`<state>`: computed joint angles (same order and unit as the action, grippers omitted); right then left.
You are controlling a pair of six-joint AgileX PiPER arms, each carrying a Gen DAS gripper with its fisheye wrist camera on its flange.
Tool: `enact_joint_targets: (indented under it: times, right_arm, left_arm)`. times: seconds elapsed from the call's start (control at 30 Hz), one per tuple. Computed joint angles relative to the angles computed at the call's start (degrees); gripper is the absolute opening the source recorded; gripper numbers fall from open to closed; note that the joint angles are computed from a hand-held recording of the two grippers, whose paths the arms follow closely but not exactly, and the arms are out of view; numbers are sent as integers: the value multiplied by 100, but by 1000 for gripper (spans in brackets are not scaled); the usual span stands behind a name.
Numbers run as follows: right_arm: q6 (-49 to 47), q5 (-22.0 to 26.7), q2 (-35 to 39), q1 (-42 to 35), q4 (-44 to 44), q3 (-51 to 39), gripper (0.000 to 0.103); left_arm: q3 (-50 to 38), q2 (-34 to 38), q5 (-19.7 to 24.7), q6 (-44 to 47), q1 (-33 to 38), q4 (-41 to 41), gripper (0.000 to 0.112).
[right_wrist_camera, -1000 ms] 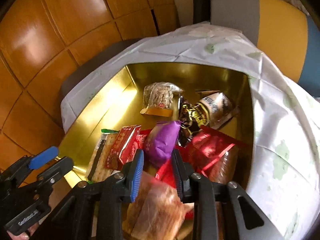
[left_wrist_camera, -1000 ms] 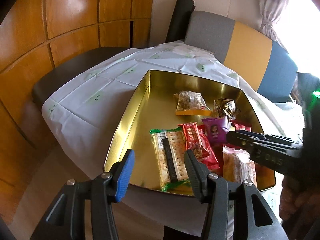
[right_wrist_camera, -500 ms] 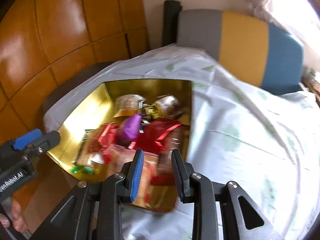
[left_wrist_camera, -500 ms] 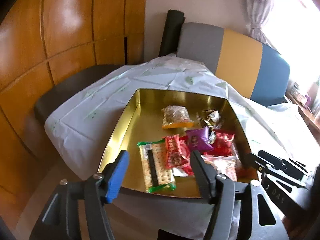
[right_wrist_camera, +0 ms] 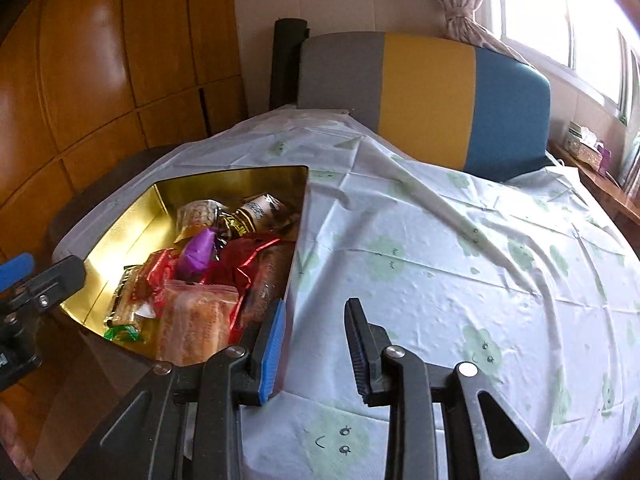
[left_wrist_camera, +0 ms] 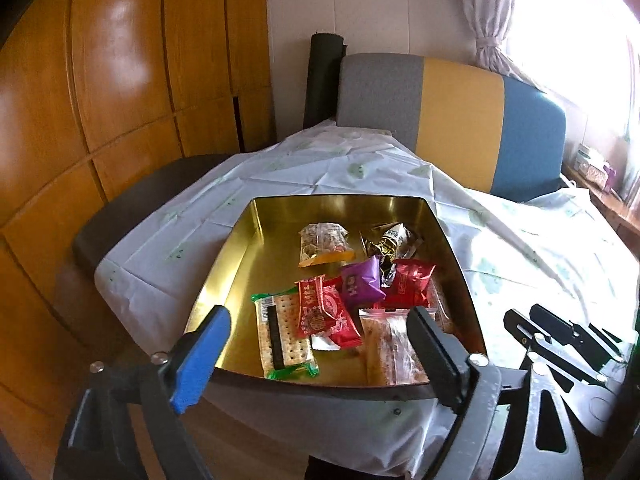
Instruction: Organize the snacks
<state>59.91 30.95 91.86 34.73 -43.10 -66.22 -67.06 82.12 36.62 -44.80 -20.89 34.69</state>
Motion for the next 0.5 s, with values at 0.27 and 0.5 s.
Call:
enact_joint_targets:
  times: [0.27,0.5]
  right_arm:
    - [318,118,-55,121,-300,102,31]
    - [339,148,-101,252,-375,149,31]
  left_arm:
    - [-3,-6,84,-80,115,-30,101]
    - [56,-72,45,-175,285,-109,103]
